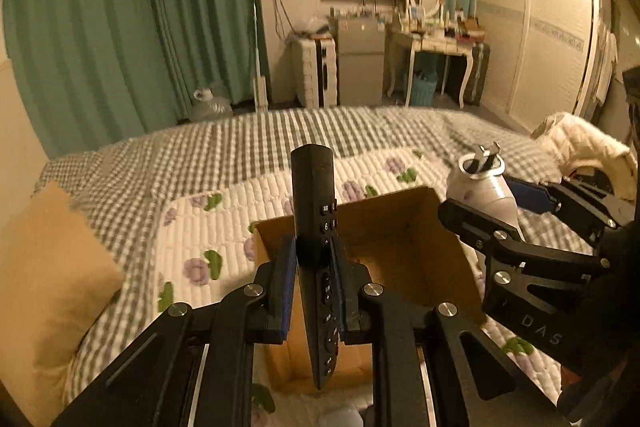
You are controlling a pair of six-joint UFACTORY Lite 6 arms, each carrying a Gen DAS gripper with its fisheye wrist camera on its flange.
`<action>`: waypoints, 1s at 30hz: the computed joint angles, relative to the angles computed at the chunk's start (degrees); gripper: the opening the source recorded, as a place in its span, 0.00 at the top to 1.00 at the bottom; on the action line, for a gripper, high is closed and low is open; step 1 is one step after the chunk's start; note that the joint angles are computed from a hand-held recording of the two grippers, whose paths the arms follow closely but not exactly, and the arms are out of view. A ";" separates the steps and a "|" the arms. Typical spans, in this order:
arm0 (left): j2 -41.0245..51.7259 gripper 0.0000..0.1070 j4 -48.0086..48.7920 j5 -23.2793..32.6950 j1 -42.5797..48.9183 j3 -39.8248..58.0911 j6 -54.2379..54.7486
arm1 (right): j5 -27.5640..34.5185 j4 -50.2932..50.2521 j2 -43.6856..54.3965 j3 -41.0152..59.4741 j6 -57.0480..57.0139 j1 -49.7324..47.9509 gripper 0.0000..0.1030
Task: Organize rigid objects
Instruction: 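Carry the remote and white device into the cardboard box and open both tools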
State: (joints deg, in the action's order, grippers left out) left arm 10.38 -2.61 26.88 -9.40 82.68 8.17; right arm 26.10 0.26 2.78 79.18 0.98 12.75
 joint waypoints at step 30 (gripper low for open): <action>-2.30 0.11 6.11 -10.39 0.54 -14.33 -3.22 | -6.77 1.89 -4.62 -11.29 -8.47 -5.12 0.13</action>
State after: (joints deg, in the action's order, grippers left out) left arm 8.08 3.49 16.49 -8.86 68.35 4.95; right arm 19.33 2.16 -1.83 67.90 -7.49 7.64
